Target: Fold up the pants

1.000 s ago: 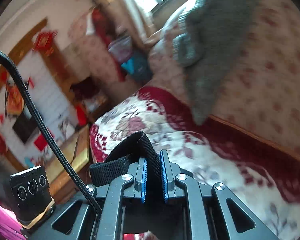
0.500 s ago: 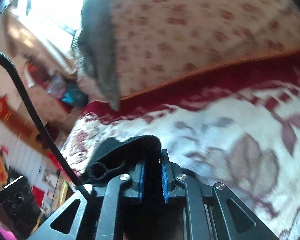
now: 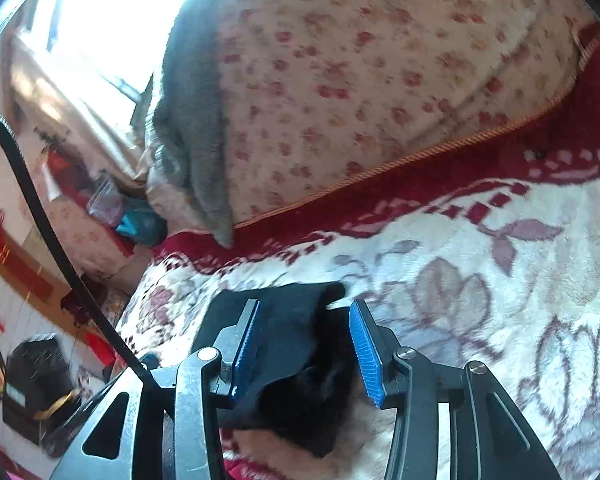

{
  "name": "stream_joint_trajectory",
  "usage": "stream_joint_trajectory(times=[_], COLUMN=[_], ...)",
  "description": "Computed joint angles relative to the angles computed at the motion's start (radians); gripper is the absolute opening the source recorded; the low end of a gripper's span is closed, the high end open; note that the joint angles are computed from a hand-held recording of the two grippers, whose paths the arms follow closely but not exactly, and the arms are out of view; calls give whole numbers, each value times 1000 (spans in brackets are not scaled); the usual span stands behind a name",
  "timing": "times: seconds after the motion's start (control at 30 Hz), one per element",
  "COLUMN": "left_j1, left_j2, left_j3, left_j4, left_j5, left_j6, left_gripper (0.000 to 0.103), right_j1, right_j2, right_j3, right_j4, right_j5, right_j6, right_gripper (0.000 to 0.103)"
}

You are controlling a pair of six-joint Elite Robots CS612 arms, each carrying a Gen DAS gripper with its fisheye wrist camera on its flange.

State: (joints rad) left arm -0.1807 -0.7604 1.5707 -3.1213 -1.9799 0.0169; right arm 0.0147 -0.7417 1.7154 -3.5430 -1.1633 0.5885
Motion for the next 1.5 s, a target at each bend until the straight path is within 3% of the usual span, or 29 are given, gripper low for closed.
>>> stream_joint_trajectory(times=[0.2, 0.47, 0.87, 1.0, 1.5], left_j1=[-3, -18, -21, -20, -20], left_j2=[13, 13, 15, 11, -1], left_j3=[-7, 3, -4, -3, 11], left_j4=[22, 17, 33, 20, -28], left_j5=[52, 83, 110, 126, 170], left_j6=[-32, -24, -36, -36, -35], left_gripper=[51, 51, 51, 51, 51], right_j1=[44, 74, 70, 79, 105], right_j2=[3, 13, 13, 1, -9], right_j3=[-42, -61, -36, -45, -71], right_j4=[52, 149, 178, 206, 200], right_j5=[58, 17, 2, -30, -97], right_j6=[-105, -177, -167, -185, -189], right_gripper=[44, 44, 44, 50, 52])
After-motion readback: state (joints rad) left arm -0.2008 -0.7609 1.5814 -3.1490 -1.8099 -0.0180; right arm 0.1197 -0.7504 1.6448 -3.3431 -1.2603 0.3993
